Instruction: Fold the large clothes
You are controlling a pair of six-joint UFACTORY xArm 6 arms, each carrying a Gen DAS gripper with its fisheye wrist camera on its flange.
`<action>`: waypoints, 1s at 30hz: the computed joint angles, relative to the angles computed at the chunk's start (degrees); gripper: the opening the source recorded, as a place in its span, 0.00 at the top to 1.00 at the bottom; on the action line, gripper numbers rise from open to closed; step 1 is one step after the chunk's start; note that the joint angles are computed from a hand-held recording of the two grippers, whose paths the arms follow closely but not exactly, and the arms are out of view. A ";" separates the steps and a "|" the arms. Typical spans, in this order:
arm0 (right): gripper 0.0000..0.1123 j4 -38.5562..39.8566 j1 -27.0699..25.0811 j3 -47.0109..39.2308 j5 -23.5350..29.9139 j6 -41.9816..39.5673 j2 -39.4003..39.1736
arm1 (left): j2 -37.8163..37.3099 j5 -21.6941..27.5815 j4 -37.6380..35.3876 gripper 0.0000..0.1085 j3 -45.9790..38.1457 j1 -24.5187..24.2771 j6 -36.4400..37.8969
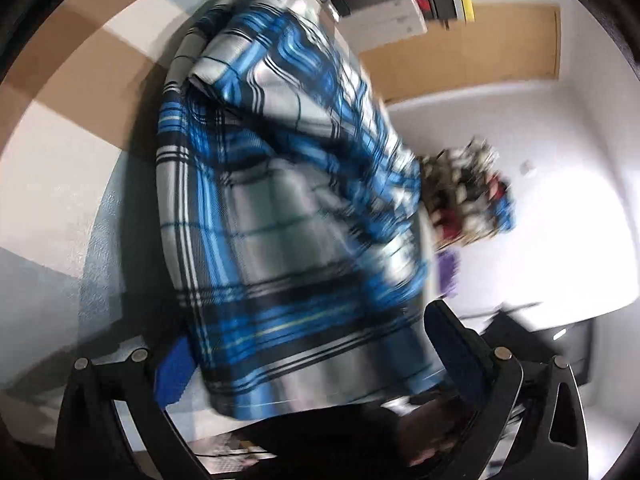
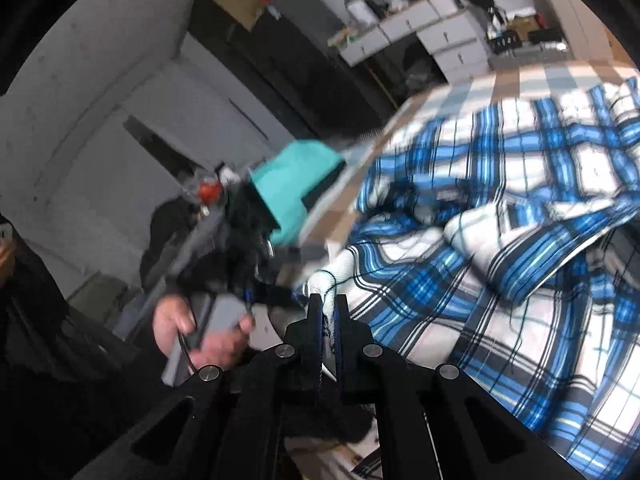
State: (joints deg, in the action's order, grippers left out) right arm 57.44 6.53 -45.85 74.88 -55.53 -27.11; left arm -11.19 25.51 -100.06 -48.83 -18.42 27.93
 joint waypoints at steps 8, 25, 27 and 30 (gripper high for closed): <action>0.30 -6.68 4.58 7.28 -10.67 7.77 -8.06 | -0.68 2.66 8.73 0.85 2.44 2.83 -8.23; 0.08 -2.27 -37.42 1.41 0.54 21.80 2.02 | 1.75 -4.01 33.66 0.60 -0.50 -1.77 -24.73; 0.08 -2.24 -38.68 -0.12 2.50 24.44 4.06 | 2.31 -5.08 36.67 0.60 -1.00 -2.32 -26.55; 0.08 -10.56 -35.10 -0.70 -3.21 24.87 2.64 | 3.79 -6.26 38.61 0.61 -2.18 -2.96 -27.39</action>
State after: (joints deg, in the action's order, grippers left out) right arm 46.87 -28.57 -46.55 71.68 -30.66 -24.47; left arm -7.40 19.25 -61.45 -51.01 -21.38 0.54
